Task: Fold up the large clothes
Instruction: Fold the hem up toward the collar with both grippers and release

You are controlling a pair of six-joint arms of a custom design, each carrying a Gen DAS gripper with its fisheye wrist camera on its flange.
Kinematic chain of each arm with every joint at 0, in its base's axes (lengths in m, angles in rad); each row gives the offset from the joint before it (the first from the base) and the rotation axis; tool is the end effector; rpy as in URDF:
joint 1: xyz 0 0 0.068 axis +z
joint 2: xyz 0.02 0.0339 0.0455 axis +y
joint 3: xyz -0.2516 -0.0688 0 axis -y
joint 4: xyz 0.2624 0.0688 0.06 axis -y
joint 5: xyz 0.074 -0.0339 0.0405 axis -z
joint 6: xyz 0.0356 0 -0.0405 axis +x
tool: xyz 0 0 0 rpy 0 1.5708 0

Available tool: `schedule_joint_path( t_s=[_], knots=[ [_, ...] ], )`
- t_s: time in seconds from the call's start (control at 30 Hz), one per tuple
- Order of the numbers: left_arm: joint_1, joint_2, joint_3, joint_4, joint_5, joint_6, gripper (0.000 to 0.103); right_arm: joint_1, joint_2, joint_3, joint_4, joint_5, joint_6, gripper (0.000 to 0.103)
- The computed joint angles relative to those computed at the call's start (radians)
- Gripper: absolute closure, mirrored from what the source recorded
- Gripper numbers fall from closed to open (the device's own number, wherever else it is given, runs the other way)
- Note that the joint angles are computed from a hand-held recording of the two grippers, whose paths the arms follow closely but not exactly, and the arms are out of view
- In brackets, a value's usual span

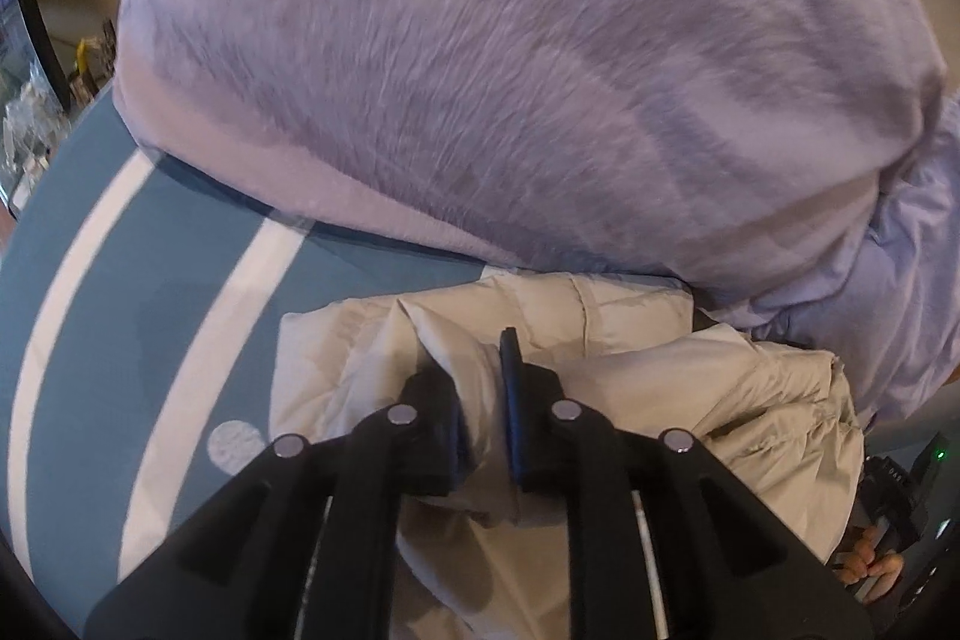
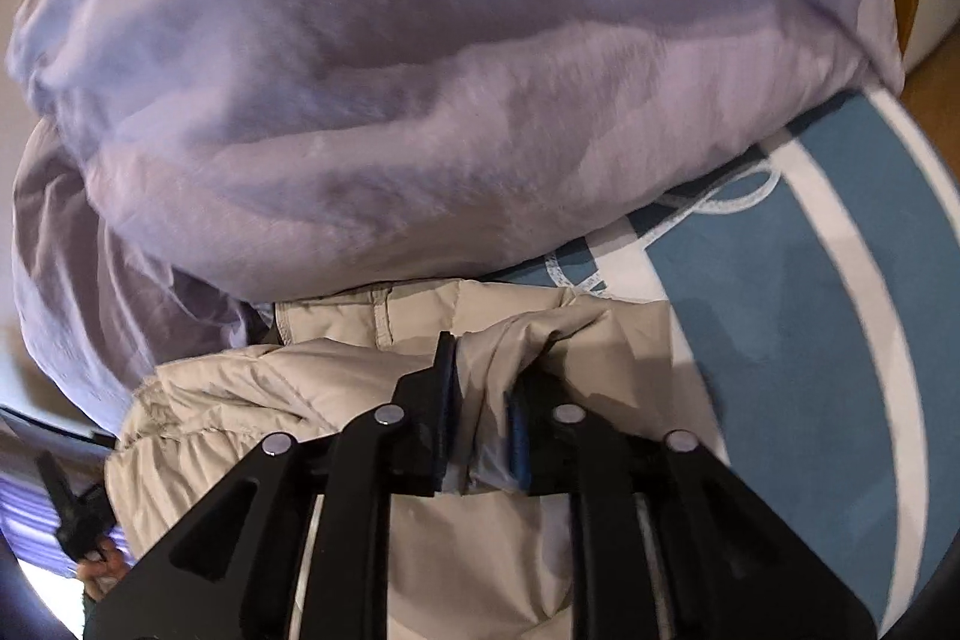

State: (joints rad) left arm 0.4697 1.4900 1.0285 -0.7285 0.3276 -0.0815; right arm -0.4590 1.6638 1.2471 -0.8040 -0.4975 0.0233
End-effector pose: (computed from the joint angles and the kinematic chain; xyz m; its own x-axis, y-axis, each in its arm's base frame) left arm 0.2739 0.1262 0.2012 -0.7989 -0.4919 -0.3461 -0.3882 0.8612 -0.3280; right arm 0.3157 -0.1370 0.2138 -0.8362 0.4361 -0.3324 0.2622 0.8504 0.4562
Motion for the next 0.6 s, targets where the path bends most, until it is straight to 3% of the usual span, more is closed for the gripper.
schedule_joint_path(
  t_s=[0.17, 0.27, 0.33, 0.6],
  knots=[
    [0.001, 0.066, 0.062, -0.027, 0.033, -0.015, 0.075, -0.035, 0.030, 0.043, -0.035, -0.052, 0.001, 0.074],
    [0.000, 0.060, 0.093, -0.046, 0.039, -0.020, 0.062, -0.046, 0.001, 0.048, -0.049, -0.055, -0.013, 0.065],
    [-0.007, 0.029, 0.102, -0.040, 0.020, -0.023, 0.045, -0.054, -0.041, 0.043, -0.050, -0.056, -0.020, 0.058],
    [-0.050, -0.085, 0.120, -0.092, 0.007, -0.008, 0.041, 0.002, -0.174, 0.005, -0.093, -0.066, -0.054, 0.056]
  ],
)
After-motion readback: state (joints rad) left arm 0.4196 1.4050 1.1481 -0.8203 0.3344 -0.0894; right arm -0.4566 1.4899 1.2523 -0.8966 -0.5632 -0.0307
